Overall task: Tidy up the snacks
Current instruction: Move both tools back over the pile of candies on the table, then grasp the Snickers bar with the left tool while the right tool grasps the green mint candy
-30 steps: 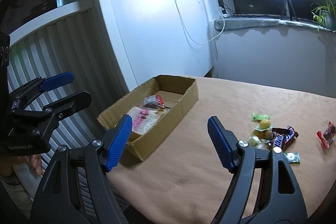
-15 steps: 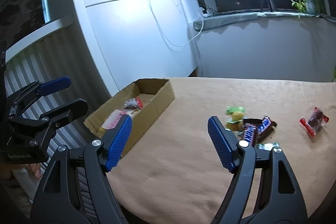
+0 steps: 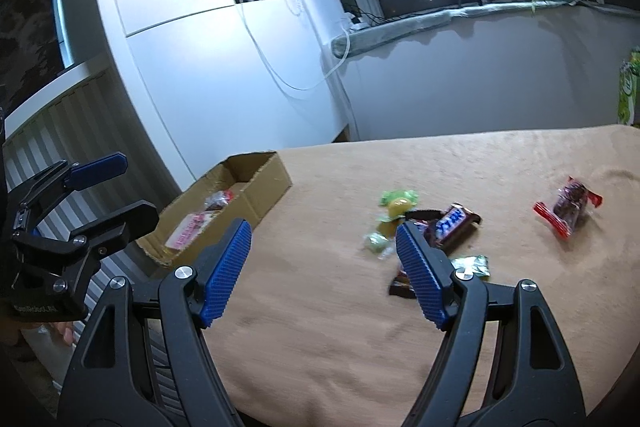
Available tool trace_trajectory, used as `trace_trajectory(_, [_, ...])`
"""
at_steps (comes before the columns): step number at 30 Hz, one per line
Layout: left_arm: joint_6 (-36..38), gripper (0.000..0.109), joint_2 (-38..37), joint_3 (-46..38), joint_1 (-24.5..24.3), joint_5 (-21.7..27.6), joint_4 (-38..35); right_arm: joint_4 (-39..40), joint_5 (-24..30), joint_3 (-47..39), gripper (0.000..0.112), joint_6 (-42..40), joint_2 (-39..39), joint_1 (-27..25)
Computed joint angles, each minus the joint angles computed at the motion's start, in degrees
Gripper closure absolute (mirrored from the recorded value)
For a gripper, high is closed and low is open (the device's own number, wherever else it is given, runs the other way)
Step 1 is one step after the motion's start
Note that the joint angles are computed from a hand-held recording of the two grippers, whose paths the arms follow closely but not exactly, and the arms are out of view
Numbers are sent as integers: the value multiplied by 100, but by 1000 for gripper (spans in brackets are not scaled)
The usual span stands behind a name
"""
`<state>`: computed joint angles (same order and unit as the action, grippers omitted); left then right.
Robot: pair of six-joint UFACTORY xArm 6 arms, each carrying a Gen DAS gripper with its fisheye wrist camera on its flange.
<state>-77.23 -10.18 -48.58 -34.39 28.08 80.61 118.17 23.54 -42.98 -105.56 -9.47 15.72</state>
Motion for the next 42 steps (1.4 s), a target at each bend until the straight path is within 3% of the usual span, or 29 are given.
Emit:
trace_trajectory(12, [573, 27, 1327, -916, 36, -632, -641, -247, -102, -149, 35, 105, 595, -655])
trace_trajectory(19, [1071, 27, 2235, -1579, 188, -1312, -1395, -836, -727, -549, 35, 170, 1195, -726])
trace_trajectory(22, [1420, 27, 2628, -1796, 338, -1778, -2221, -1187, -1025, -699, 35, 243, 1425, -676])
trace_trajectory(25, [2023, 27, 2969, -1907, 420, -2103, -3494, -1619, -1084, -747, 35, 318, 1547, -654])
trace_trajectory(29, [2704, 54, 3302, -2088, 380, -2170, -4524, -2208, -1134, -742, 35, 413, 1560, -523])
trace_trajectory(33, [3629, 57, 3483, -2132, 242, -2290, -5464, -2610, -1191, -852, 35, 49, 1596, -429])
trace_trajectory(36, [4143, 58, 3578, -2138, 199, -2412, -6057, -3423, -1059, -991, 35, 393, 1749, -481])
trace_trajectory(39, [4955, 70, 3649, -2150, 142, -2452, -6876, -4180, -770, -1134, 35, 851, 1915, -579])
trace_trajectory(42, [5640, 74, 3673, -2132, 88, -2515, -7611, -4557, -480, -1215, 41, 1025, 2004, -656])
